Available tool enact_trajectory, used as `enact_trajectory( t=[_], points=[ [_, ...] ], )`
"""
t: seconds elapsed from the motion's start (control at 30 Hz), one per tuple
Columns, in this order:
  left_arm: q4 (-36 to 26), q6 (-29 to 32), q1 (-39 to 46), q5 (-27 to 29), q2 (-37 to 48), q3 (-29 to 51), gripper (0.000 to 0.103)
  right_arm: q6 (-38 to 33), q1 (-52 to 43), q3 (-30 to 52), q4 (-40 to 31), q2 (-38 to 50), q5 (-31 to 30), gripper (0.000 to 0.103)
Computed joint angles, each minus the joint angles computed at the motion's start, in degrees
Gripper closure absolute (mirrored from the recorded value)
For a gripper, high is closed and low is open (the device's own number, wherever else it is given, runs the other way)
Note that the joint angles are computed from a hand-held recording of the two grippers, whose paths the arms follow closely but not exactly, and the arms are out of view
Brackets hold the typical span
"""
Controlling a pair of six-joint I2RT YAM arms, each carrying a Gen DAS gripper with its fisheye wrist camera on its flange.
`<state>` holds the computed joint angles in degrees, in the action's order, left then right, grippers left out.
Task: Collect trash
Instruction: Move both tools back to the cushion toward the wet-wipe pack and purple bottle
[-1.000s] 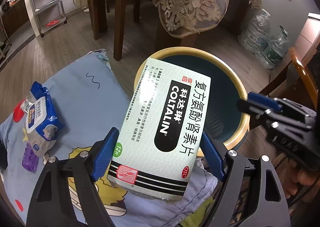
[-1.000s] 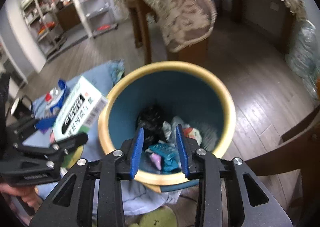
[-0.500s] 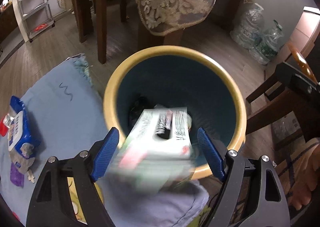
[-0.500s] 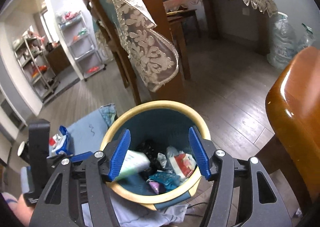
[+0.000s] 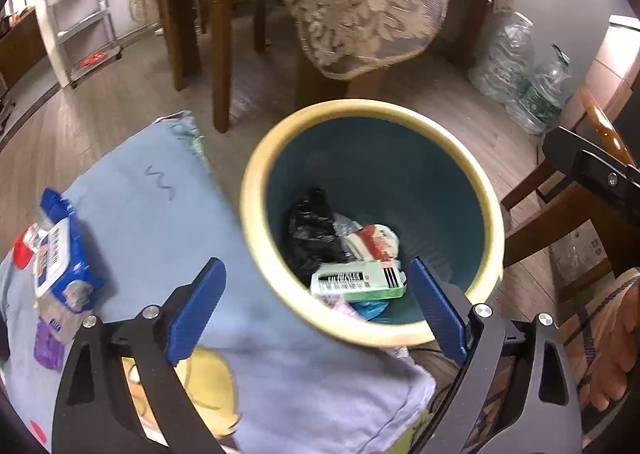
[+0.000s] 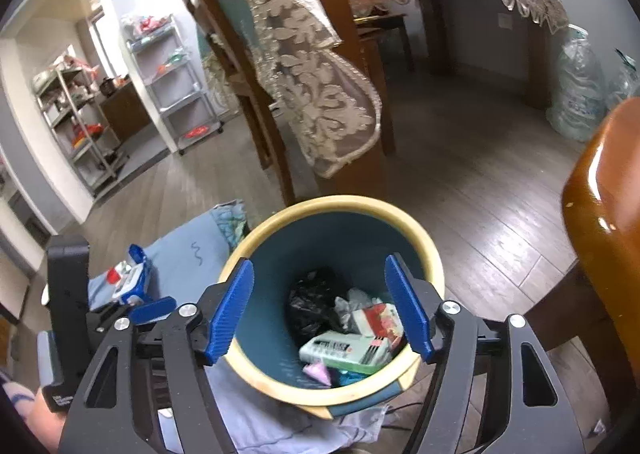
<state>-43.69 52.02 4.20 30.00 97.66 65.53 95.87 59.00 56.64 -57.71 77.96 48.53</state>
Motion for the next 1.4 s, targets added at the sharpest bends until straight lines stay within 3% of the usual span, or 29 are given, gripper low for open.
enact_trajectory(
  t=[0.33, 0.77, 1.1, 1.4],
  points=[
    [-7.86, 6.24, 11.47, 1.35, 5.61, 10.70, 0.009, -10.93, -0.79, 5.82, 5.57, 4.60, -2.46, 0.025],
    [-19.02, 13.05, 24.39, -0.22, 18.76, 30.83, 0.009, -28.95, -4.28, 17.78, 12.86, 12.93, -11.41, 0.021],
    [-25.54, 13.14, 28.46, -2.98, 31.13, 50.73, 0.009, -44.99, -11.73, 28.37, 17.63, 22.65, -24.43, 0.017],
    [-26.87, 9.69, 28.98, -3.05, 38.67, 59.04, 0.009, -49.29, -17.66, 39.29, 22.20, 36.72, -37.47, 0.017]
  ],
)
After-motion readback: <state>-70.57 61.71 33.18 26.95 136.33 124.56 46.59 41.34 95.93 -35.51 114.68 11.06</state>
